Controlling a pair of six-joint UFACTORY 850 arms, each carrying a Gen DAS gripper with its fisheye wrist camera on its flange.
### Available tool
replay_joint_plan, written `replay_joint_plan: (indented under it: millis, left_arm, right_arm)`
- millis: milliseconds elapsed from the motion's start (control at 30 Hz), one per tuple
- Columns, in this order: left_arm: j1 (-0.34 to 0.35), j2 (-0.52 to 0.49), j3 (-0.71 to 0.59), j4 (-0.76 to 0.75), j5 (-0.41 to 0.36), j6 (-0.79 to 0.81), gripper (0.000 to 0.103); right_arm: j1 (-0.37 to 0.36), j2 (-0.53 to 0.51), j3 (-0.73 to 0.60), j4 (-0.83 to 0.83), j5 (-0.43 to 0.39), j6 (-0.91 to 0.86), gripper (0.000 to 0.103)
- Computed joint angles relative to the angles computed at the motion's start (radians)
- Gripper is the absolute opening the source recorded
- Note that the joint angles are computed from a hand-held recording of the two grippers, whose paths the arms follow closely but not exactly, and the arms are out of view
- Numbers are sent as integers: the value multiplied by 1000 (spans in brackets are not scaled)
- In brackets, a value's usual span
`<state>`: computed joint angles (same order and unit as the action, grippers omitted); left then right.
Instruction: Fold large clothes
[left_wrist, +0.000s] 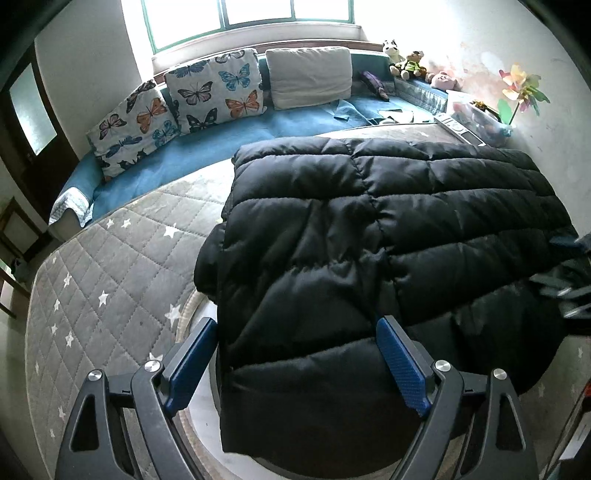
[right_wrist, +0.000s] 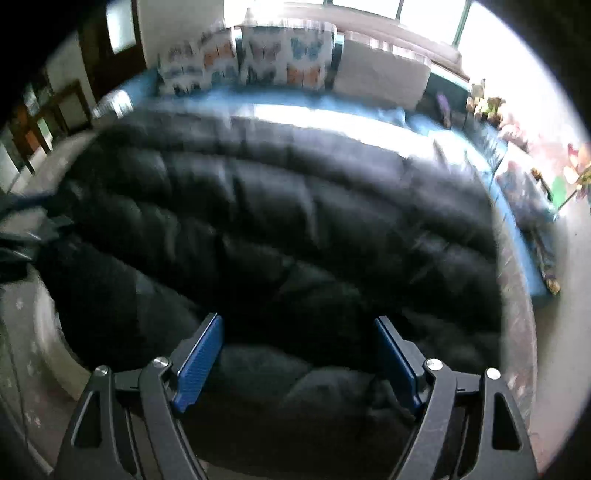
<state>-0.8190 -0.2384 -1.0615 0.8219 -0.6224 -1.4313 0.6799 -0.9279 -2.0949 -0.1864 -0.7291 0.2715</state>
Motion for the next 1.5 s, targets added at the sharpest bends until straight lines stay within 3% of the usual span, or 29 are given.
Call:
replay_joint_plan:
  millis: [167, 433, 733, 967, 1033, 1133, 1500]
  left_arm:
    - [-13, 33, 34, 17, 14, -21, 94]
    - [-80, 56, 45, 79, 6, -82, 94]
    - [-110, 63, 58, 81, 43, -107, 92]
    - [-228, 116, 93, 179, -53, -276, 94]
    - [-259, 135, 103, 179, -74, -316, 94]
    - [-315, 159, 116, 192, -129, -383, 94]
    - [-489, 214, 165, 169, -292, -514, 94]
  right_arm:
    - [7, 6, 26, -53, 23, 52, 90]
    - [11, 129, 227, -139, 147, 224, 89]
    - [14, 193, 316, -129, 198, 238, 89]
    - [38, 297, 463, -186, 293, 368, 89]
    - [57, 326, 506, -308, 308, 495, 89]
    - [80, 350, 539, -473, 299, 658, 89]
    - [150, 425, 646, -762, 288, 972, 89]
